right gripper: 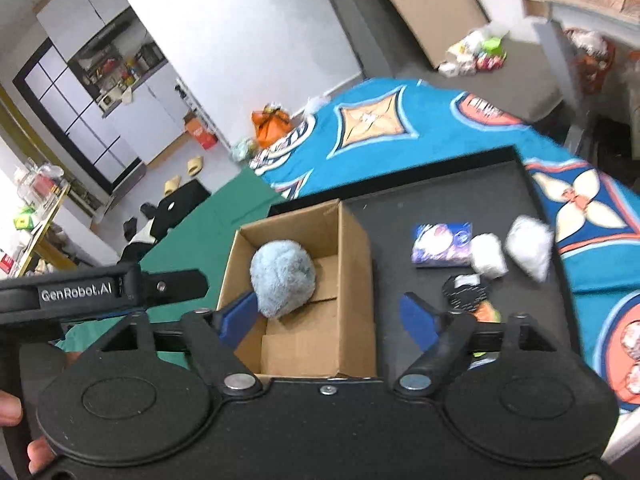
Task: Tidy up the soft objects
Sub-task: 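Lower the grey plush into the box and open the right gripper, then move the right gripper to the blue denim plush while the left gripper approaches the burger plush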
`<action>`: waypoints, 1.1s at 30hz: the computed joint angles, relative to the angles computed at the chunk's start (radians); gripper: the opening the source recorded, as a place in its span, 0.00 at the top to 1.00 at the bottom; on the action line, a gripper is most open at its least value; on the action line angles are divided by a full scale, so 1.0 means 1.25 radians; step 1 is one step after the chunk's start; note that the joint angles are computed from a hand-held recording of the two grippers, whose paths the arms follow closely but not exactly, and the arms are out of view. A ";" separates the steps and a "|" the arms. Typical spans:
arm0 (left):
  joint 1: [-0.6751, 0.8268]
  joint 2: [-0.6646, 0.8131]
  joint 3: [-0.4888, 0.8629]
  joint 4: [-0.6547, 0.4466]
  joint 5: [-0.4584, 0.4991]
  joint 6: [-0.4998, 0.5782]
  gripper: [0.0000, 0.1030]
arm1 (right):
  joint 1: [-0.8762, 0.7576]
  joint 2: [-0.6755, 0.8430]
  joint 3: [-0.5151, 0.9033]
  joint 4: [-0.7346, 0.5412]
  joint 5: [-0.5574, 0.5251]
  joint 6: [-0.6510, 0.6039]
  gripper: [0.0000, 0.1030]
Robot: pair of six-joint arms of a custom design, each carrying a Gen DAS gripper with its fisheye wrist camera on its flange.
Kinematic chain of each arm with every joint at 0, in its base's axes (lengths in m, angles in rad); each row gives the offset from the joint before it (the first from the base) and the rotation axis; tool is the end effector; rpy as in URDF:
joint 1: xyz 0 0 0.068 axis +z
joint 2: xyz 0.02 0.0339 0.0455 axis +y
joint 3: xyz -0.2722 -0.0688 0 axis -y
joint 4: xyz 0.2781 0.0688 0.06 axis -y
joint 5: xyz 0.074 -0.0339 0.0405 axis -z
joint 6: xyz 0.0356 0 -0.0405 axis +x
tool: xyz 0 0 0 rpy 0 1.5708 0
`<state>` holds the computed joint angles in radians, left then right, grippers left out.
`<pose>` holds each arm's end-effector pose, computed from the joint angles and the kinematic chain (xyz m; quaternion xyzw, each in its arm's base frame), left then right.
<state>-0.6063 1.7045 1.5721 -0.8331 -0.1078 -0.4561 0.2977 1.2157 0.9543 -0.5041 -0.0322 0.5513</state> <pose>0.3326 -0.2260 0.3161 0.0555 0.9517 -0.1064 0.2827 0.2755 0.0857 0.2789 0.1101 0.9133 0.1749 0.3509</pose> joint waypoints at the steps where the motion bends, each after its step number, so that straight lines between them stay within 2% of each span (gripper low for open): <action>1: -0.006 -0.007 0.001 -0.005 -0.004 -0.001 0.13 | 0.002 -0.016 -0.002 -0.008 0.012 0.000 0.19; 6: -0.030 -0.040 -0.002 -0.030 -0.025 0.002 0.08 | -0.004 -0.086 -0.013 -0.040 0.038 -0.001 0.15; 10: -0.039 -0.075 -0.017 -0.046 -0.028 -0.019 0.01 | 0.001 -0.137 -0.027 -0.061 0.065 0.004 0.13; 17: -0.071 -0.156 -0.073 -0.047 -0.060 -0.035 0.00 | 0.025 -0.234 -0.050 -0.115 0.113 0.018 0.10; 25: -0.131 -0.248 -0.130 -0.046 -0.109 -0.038 0.00 | 0.083 -0.335 -0.075 -0.175 0.178 0.056 0.01; 29: -0.155 -0.308 -0.174 -0.028 -0.112 -0.058 0.00 | 0.122 -0.375 -0.078 -0.214 0.223 0.082 0.00; 33: -0.182 -0.334 -0.183 -0.047 -0.131 -0.072 0.00 | 0.136 -0.407 -0.082 -0.240 0.237 0.098 0.00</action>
